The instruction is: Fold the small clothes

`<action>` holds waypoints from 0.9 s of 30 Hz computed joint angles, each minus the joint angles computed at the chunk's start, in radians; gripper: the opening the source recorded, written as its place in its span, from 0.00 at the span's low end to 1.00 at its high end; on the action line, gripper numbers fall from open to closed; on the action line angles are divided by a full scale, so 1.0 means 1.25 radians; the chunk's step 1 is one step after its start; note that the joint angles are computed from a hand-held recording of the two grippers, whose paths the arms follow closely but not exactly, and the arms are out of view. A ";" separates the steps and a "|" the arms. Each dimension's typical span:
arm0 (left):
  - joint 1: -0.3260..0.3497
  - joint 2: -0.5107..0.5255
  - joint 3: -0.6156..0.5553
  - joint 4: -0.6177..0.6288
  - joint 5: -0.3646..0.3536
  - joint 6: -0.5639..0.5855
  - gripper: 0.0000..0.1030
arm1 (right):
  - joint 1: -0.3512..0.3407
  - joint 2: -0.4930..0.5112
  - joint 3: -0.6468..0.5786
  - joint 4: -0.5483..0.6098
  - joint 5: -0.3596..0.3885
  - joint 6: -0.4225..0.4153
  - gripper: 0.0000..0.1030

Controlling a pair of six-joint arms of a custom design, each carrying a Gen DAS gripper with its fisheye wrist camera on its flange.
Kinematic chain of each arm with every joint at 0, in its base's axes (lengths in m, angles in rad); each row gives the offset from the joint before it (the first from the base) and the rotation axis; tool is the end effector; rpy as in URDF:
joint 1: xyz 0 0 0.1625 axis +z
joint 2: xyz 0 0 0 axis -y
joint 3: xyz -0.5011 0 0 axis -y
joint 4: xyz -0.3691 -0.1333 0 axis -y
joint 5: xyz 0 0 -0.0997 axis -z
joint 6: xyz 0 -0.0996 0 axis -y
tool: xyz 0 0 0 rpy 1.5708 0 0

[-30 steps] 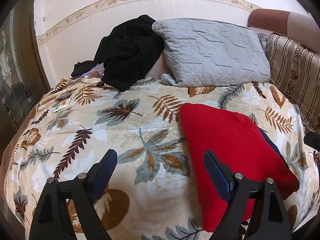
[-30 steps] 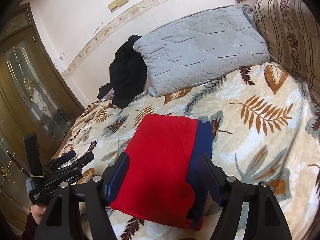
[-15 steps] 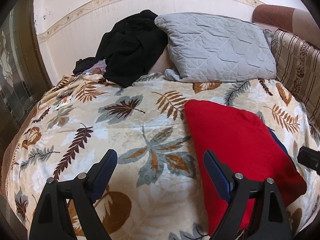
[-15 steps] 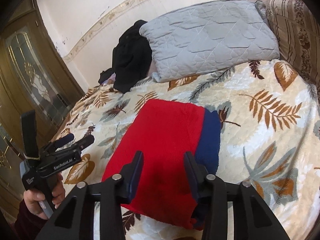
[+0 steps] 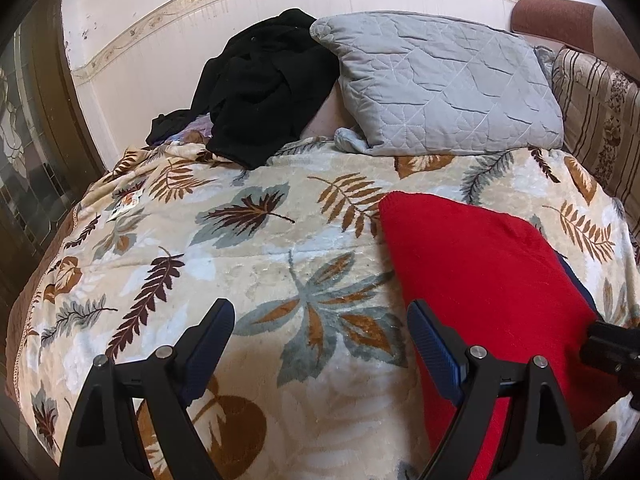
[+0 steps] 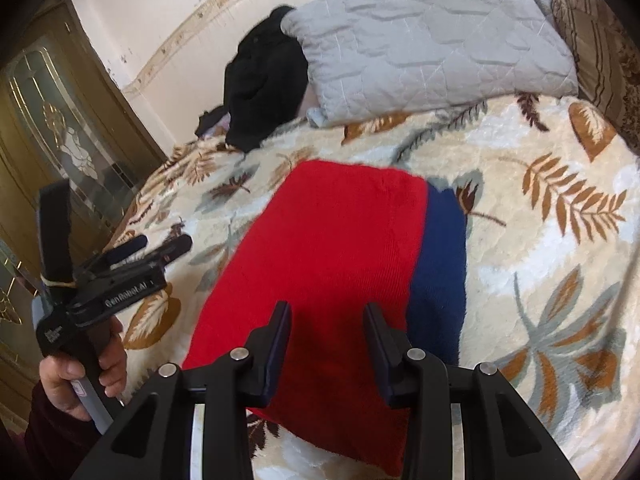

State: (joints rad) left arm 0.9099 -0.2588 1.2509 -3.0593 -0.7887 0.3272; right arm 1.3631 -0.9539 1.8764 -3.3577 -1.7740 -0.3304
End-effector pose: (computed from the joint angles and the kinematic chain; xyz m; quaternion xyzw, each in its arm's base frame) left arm -0.3351 -0.7625 -0.0329 0.3425 0.8334 -0.2853 0.3266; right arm -0.0236 -0.6610 0.2895 0.0130 -0.9043 0.3772 0.1996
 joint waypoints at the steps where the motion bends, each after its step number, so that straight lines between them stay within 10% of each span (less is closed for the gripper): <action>1: 0.000 0.001 -0.003 0.003 0.000 -0.001 0.86 | 0.000 0.003 -0.002 0.004 -0.004 0.001 0.39; 27: 0.000 0.007 -0.006 0.019 -0.018 0.011 0.86 | -0.098 -0.075 0.035 0.014 0.204 0.214 0.57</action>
State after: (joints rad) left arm 0.9097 -0.2504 1.2433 -3.0362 -0.8110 0.3409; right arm 1.2411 -1.0474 1.9205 -3.3404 -1.5187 -0.0635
